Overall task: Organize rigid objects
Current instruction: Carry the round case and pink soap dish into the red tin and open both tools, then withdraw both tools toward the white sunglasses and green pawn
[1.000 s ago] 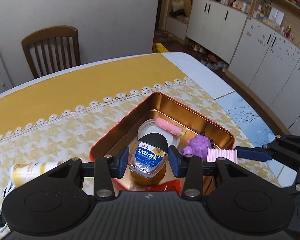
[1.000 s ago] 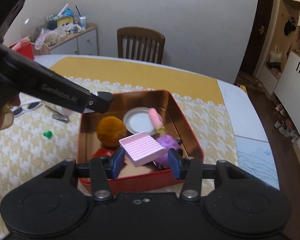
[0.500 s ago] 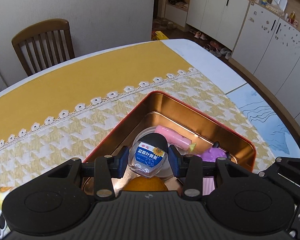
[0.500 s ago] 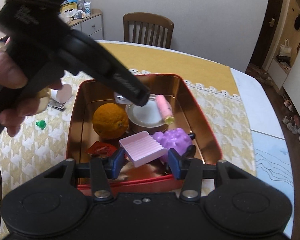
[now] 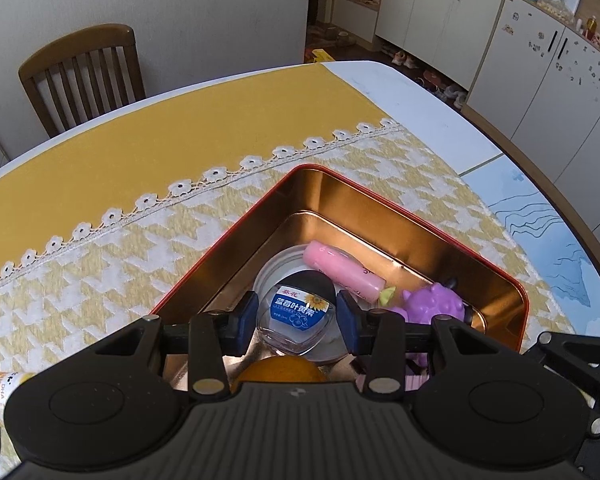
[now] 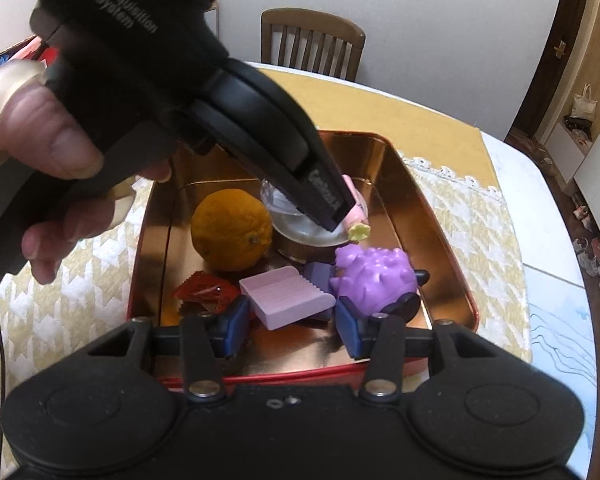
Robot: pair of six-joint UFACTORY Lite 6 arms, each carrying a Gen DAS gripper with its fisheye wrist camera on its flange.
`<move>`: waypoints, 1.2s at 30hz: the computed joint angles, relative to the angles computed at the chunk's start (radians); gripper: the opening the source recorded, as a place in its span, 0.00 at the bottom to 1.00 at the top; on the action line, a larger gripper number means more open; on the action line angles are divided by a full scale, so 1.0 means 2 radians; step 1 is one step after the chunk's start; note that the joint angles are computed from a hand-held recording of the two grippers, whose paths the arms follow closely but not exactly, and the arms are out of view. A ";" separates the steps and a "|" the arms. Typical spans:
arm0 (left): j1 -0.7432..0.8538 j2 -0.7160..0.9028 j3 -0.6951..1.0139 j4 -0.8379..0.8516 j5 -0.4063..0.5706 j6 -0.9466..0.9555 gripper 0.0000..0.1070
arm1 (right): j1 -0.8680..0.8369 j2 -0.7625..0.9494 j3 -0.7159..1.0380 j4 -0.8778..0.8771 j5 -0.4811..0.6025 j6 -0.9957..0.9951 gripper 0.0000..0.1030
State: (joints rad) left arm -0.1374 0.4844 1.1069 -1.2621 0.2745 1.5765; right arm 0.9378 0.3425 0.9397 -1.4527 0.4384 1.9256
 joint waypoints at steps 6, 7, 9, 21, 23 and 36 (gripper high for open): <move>0.006 -0.004 0.001 0.028 0.006 -0.034 0.45 | -0.006 -0.007 -0.003 0.004 -0.009 0.003 0.47; 0.008 -0.008 -0.004 0.020 0.007 -0.028 0.49 | -0.007 -0.011 -0.007 0.001 -0.011 0.011 0.49; 0.018 -0.017 -0.013 0.001 0.017 -0.004 0.50 | -0.009 -0.020 -0.015 -0.008 -0.013 0.028 0.51; 0.076 -0.107 -0.085 -0.035 0.069 0.060 0.54 | 0.006 -0.065 -0.036 -0.001 0.001 0.061 0.61; 0.090 -0.129 -0.102 -0.040 0.083 0.074 0.56 | 0.014 -0.075 -0.036 0.011 0.008 0.049 0.61; 0.222 -0.241 -0.168 0.002 0.184 0.098 0.61 | 0.074 -0.103 -0.010 0.060 0.061 0.006 0.76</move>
